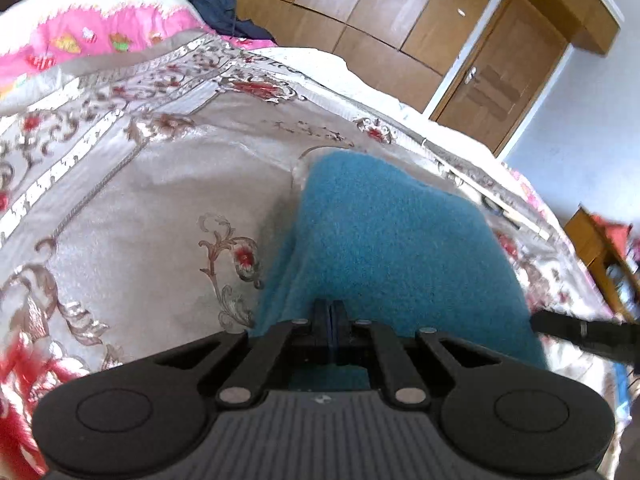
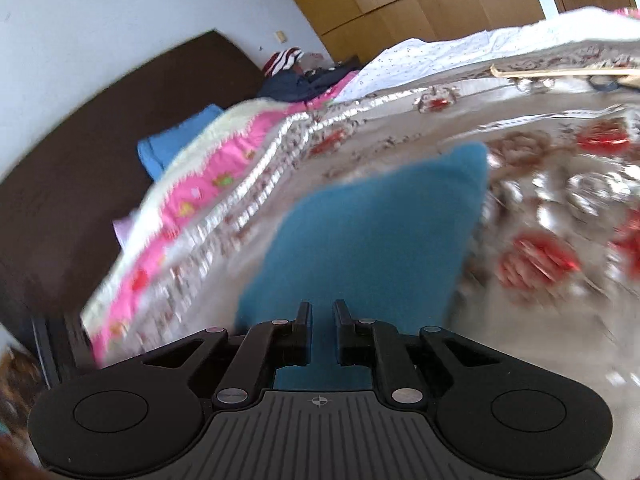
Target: Fold small clothes
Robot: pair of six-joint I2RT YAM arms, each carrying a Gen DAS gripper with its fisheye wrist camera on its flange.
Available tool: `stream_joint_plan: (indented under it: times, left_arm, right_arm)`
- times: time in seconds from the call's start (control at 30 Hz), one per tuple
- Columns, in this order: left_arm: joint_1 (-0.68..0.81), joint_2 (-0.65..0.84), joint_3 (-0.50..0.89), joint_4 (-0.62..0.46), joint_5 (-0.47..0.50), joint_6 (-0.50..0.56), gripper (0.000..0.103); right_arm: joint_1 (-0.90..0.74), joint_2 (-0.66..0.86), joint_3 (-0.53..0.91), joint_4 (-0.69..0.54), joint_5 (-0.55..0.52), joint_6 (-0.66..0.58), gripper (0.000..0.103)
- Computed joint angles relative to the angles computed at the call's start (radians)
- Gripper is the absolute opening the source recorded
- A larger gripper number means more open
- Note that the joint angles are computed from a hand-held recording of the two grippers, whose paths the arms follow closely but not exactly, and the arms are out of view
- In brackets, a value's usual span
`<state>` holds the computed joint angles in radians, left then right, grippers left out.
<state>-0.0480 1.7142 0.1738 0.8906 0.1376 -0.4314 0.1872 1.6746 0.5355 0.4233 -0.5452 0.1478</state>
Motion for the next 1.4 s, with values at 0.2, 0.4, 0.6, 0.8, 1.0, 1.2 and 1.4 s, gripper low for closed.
stream_joint_plan:
  times: [0.2, 0.4, 0.6, 0.8, 1.0, 1.2, 1.4]
  left_arm:
    - [-0.093, -0.080, 0.054, -0.189, -0.141, 0.046, 0.020]
    - [-0.143, -0.197, 0.090, -0.357, -0.208, 0.018, 0.019]
    - [-0.222, -0.312, 0.154, -0.493, -0.299, 0.023, 0.019]
    - [-0.273, -0.151, 0.303, -0.507, -0.347, 0.037, 0.019]
    - [-0.259, 0.014, 0.429, -0.546, -0.376, 0.064, 0.020]
    - [-0.292, 0.040, 0.452, -0.562, -0.431, 0.069, 0.020]
    - [-0.323, -0.054, 0.452, -0.653, -0.459, 0.059, 0.020]
  right_arm:
    - [0.026, 0.101, -0.030, 0.089, 0.046, 0.046, 0.010]
    - [-0.019, -0.015, -0.179, 0.180, -0.035, 0.048, 0.013]
    - [-0.085, 0.065, -0.221, 0.305, -0.124, 0.089, 0.013]
    - [-0.114, 0.169, -0.227, 0.416, -0.187, 0.080, 0.013]
    - [-0.131, 0.190, -0.201, 0.392, -0.242, 0.028, 0.013]
    - [-0.135, 0.243, -0.152, 0.328, -0.251, -0.002, 0.011]
    - [-0.180, 0.148, -0.224, 0.348, -0.282, 0.007, 0.014]
